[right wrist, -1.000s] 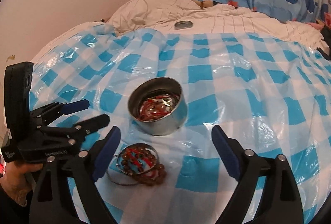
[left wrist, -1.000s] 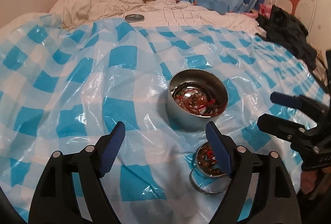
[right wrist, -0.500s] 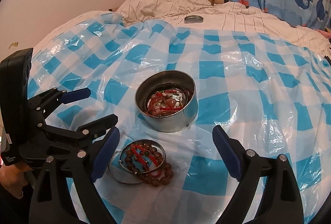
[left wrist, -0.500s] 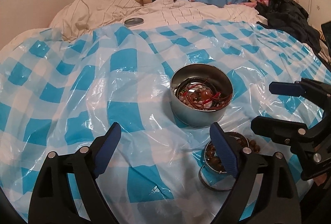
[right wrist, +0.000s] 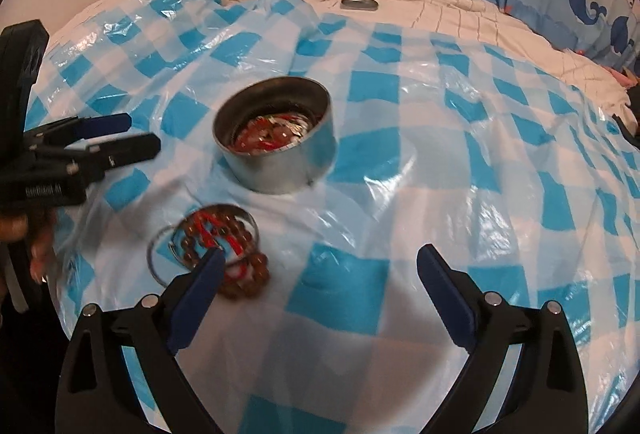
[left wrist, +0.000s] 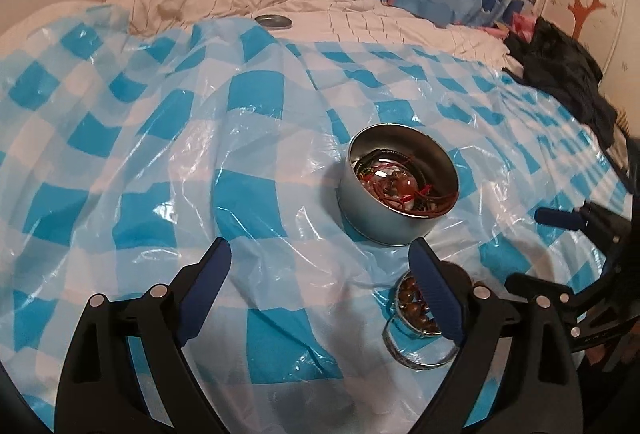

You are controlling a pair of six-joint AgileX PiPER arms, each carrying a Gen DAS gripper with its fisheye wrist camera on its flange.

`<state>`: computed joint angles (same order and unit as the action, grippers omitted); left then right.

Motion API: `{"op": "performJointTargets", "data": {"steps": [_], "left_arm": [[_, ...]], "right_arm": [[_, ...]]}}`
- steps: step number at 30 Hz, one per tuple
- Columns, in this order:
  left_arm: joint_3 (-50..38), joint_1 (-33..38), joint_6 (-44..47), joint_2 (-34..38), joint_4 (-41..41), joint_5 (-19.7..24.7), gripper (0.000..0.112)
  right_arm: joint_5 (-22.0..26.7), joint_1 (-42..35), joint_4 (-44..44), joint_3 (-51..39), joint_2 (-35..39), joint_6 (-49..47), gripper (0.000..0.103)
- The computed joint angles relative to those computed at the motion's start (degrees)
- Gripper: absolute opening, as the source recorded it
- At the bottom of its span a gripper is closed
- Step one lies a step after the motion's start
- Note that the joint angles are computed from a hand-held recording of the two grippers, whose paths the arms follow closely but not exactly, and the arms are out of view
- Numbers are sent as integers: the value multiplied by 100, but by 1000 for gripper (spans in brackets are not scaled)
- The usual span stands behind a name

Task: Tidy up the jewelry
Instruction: 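Move the left gripper over the silver bangle and grasp its rim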

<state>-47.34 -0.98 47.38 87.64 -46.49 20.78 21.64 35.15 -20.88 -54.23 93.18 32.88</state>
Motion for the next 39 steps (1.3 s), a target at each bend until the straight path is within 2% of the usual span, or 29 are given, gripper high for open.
{"op": "performJointTargets", "data": {"steps": [4, 13, 16, 20, 25, 27, 28, 30, 39], "left_arm": [[13, 2, 58, 38, -141, 36, 87], [83, -666, 497, 237, -277, -34, 87], [112, -1108, 314, 300, 56, -282, 87], [7, -1578, -401, 561, 777, -518, 87], [-132, -1728, -869, 820, 1165, -582, 87], [-155, -1686, -690, 860, 963, -519, 84], [-155, -1630, -444, 861, 728, -446, 79], [-171, -1480, 149, 869, 155, -196, 60], [-26, -968, 1047, 417, -721, 356, 60]], "right_arm": [[-60, 15, 418, 172, -161, -449, 92], [443, 466, -550, 130, -61, 233, 92], [505, 446, -565, 206, -134, 233, 92], [560, 448, -632, 312, -246, 309, 92], [559, 364, -606, 424, -355, 257, 92], [554, 335, -601, 449, -377, 253, 92], [551, 322, -591, 455, -386, 248, 92], [539, 313, -571, 461, -393, 221, 92], [503, 404, -634, 420, -379, 229, 92]]}}
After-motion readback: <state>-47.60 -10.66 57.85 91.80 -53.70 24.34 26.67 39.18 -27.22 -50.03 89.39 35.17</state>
